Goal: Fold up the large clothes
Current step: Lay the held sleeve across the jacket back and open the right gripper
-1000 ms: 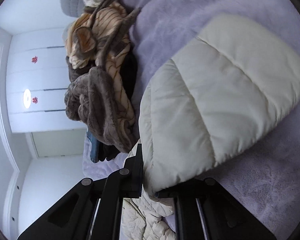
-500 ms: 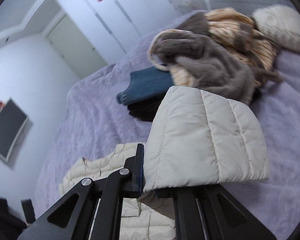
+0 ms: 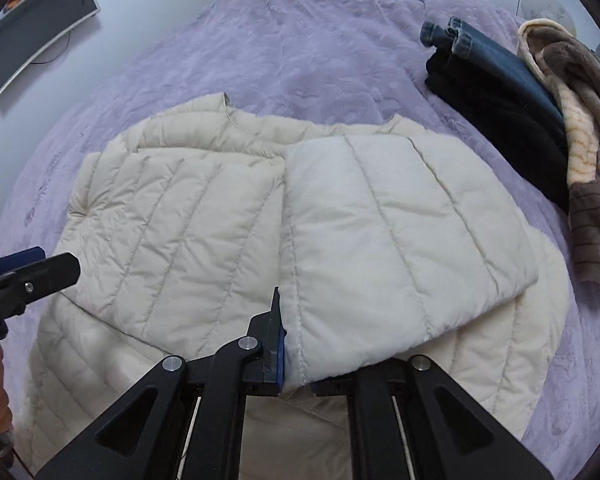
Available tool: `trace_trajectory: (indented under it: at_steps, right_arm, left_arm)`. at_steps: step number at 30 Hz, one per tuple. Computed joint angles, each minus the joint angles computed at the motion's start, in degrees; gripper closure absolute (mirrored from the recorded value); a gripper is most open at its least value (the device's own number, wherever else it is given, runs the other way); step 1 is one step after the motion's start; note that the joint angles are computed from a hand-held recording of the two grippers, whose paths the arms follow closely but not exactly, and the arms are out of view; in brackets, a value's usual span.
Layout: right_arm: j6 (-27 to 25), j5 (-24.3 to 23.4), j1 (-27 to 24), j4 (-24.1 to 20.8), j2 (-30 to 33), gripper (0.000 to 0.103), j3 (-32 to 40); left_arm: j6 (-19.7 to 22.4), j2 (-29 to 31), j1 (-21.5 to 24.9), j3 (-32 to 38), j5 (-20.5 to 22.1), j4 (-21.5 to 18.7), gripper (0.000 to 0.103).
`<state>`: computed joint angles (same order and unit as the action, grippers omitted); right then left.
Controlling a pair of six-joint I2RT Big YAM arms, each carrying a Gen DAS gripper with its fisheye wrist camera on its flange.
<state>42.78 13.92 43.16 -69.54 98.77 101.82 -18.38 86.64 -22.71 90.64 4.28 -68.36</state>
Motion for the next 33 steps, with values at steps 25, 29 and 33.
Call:
trace_trajectory:
  at_steps: [25, 29, 33]
  right_arm:
    - [20.0, -1.8, -4.9, 17.3, -10.4, 0.091, -11.8]
    - [6.6, 0.2, -2.4, 10.9, -3.6, 0.091, -0.6]
    - [-3.5, -0.3, 0.0, 5.1, 3.7, 0.091, 9.4]
  left_arm:
    - [-4.2, 1.9, 4.8, -0.8, 17.4, 4.6, 0.000]
    - [-6.6, 2.1, 7.4, -1.7, 26.4, 8.2, 0.000]
    - [-8.8, 2.8, 9.7, -2.1, 34.5, 10.8, 0.000]
